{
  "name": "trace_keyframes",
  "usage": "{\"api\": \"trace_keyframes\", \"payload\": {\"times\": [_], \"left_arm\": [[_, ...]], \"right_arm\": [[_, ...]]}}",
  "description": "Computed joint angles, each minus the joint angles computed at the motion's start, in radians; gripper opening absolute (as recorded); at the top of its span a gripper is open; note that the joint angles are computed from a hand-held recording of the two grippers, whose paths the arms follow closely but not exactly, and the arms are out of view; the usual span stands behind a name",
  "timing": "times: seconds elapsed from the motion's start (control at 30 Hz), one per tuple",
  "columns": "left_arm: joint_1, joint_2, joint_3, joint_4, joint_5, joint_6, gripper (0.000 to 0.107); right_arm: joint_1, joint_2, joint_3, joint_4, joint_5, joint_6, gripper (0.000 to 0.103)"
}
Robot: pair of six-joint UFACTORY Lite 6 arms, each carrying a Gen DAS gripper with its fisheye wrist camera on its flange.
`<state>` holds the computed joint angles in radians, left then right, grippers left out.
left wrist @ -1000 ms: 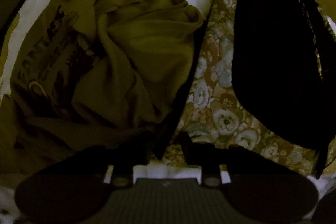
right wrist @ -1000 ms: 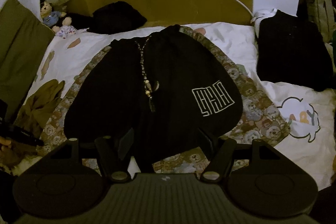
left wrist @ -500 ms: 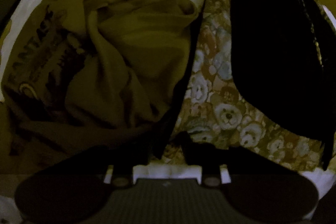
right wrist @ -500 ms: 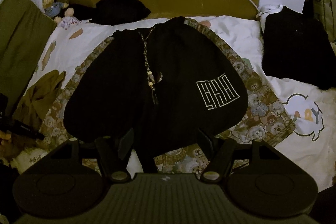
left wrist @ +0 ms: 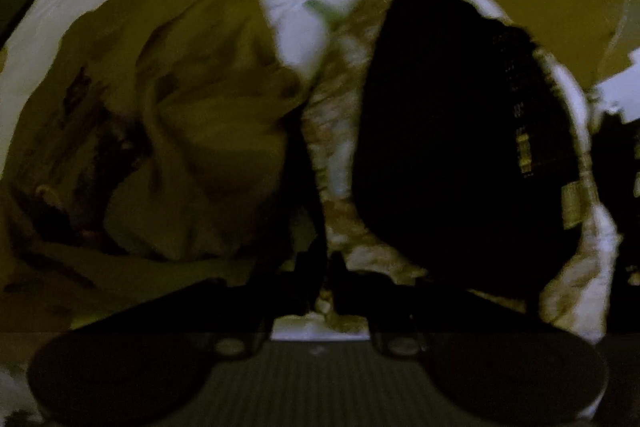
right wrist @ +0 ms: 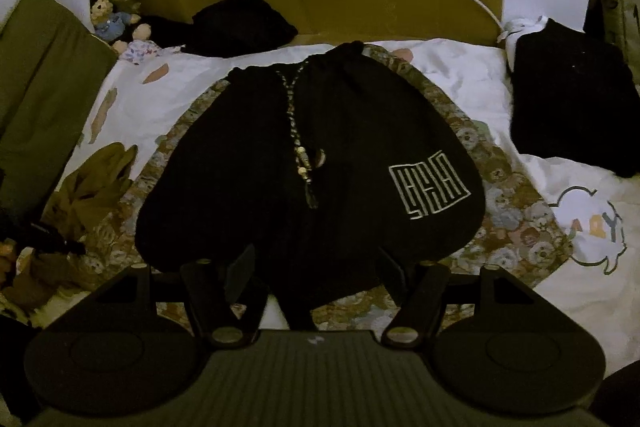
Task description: Fold clothes
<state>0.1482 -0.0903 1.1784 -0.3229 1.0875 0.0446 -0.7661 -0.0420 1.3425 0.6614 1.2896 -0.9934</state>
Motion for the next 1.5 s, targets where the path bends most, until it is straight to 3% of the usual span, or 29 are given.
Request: {"api": "trace_keyframes", "payload": {"times": [0.17,0.3,0.63,0.83,1.0,1.17,1.37,1.43,1.47,1.5], "left_arm": [[-0.050,0.023,0.071,-0.057,0.019,-0.031,0.010],[-0.110,0.086,0.099,-0.083,-0.037,-0.056,0.010],[-0.093,0.085,0.108,-0.177,-0.030,-0.009,0.010],[-0.101,0.086,0.116,-0.244,-0.028,0.010,0.010],[-0.116,0.091,0.135,-0.292,-0.025,0.032,0.010],[-0.114,0.092,0.123,-0.336,-0.020,0.062,0.009],[-0.124,0.098,0.123,-0.376,-0.017,0.095,0.009],[-0.126,0.100,0.127,-0.388,-0.014,0.099,0.009],[-0.128,0.101,0.129,-0.393,-0.014,0.101,0.009],[-0.133,0.100,0.130,-0.390,-0.018,0.097,0.009]], "right_arm": [[0.039,-0.024,-0.023,0.022,0.012,0.013,0.071],[0.100,-0.049,-0.041,0.033,0.020,0.045,0.071],[0.391,-0.109,-0.011,0.055,0.012,0.167,0.071],[0.705,-0.119,-0.011,0.012,-0.098,0.302,0.071],[0.932,-0.102,-0.056,-0.033,-0.261,0.435,0.071],[1.079,-0.100,-0.098,-0.153,-0.398,0.560,0.071],[1.150,-0.053,-0.094,-0.214,-0.476,0.648,0.070],[1.171,-0.045,-0.092,-0.234,-0.500,0.669,0.068],[1.183,-0.041,-0.092,-0.250,-0.517,0.681,0.060],[1.192,-0.035,-0.092,-0.267,-0.534,0.687,0.045]]}}
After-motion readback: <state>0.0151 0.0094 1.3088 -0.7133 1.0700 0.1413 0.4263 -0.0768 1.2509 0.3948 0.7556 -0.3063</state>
